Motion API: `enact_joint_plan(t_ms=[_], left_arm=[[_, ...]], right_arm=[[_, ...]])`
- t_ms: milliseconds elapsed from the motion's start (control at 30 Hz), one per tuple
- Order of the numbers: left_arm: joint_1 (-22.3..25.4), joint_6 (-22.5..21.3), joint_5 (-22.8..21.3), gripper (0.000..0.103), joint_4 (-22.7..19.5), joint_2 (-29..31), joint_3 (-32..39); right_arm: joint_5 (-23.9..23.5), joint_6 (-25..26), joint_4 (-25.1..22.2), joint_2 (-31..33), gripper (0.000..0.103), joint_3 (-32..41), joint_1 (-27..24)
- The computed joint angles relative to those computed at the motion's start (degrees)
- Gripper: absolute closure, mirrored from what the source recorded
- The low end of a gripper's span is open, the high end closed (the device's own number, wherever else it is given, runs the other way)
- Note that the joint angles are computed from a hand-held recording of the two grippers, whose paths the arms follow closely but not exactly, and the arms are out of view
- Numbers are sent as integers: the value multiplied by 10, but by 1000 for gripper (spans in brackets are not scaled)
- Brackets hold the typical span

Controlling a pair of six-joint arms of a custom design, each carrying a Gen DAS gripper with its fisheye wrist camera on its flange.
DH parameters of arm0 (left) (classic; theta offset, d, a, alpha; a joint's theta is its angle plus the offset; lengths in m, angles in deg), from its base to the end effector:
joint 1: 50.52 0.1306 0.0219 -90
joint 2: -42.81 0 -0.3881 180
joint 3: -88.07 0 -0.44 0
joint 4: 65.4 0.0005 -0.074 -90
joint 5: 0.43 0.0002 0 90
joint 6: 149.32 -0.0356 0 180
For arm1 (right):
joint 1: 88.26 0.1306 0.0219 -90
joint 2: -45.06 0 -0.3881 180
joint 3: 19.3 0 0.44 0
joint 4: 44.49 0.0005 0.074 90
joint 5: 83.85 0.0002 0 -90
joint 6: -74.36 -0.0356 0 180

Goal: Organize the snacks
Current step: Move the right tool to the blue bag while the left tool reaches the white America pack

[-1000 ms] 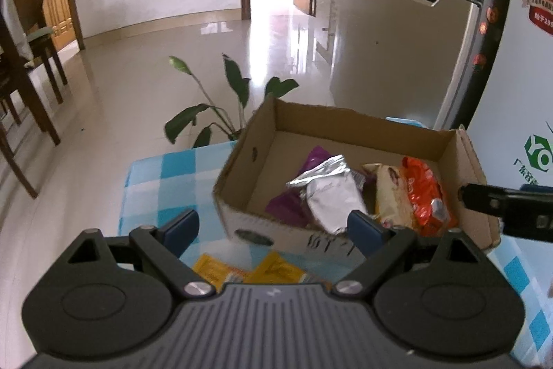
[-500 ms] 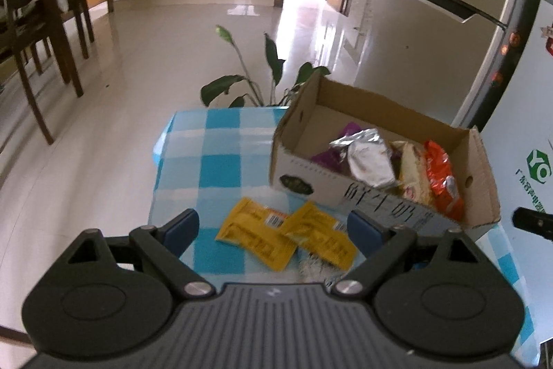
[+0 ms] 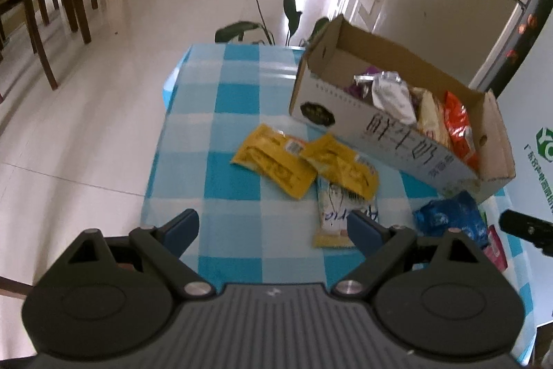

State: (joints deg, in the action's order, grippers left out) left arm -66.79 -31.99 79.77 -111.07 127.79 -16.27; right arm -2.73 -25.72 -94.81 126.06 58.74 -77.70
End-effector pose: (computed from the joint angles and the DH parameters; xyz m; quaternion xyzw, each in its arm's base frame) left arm 0.4667 -0.1304 0.3565 -0.1171 0.9433 -0.0357 0.3085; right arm 0.4569 0.0903 0.4036 -0.0283 0.9461 0.1285 0.2958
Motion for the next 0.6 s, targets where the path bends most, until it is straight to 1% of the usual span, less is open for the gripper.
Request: enact_joint_plan(t_ms=[100,233,400,500,600], left_arm=[[-5,-7,-2,11,-5,9,5],[-10,-6,10,11,-10,22,10],[-17,-13,5,11,-18,32,14],[-17,-8,8,11,-20,38,16],[-17,-5,12,11,-18,45,19]], right_arm=[[4,7,-8,11,6,4,11],[9,22,-19,24,9,9,25],[9,35,-24,39,14,15,36],[18,35,-28,50,16,20,42],[25,39,-27,57,21,21,48]])
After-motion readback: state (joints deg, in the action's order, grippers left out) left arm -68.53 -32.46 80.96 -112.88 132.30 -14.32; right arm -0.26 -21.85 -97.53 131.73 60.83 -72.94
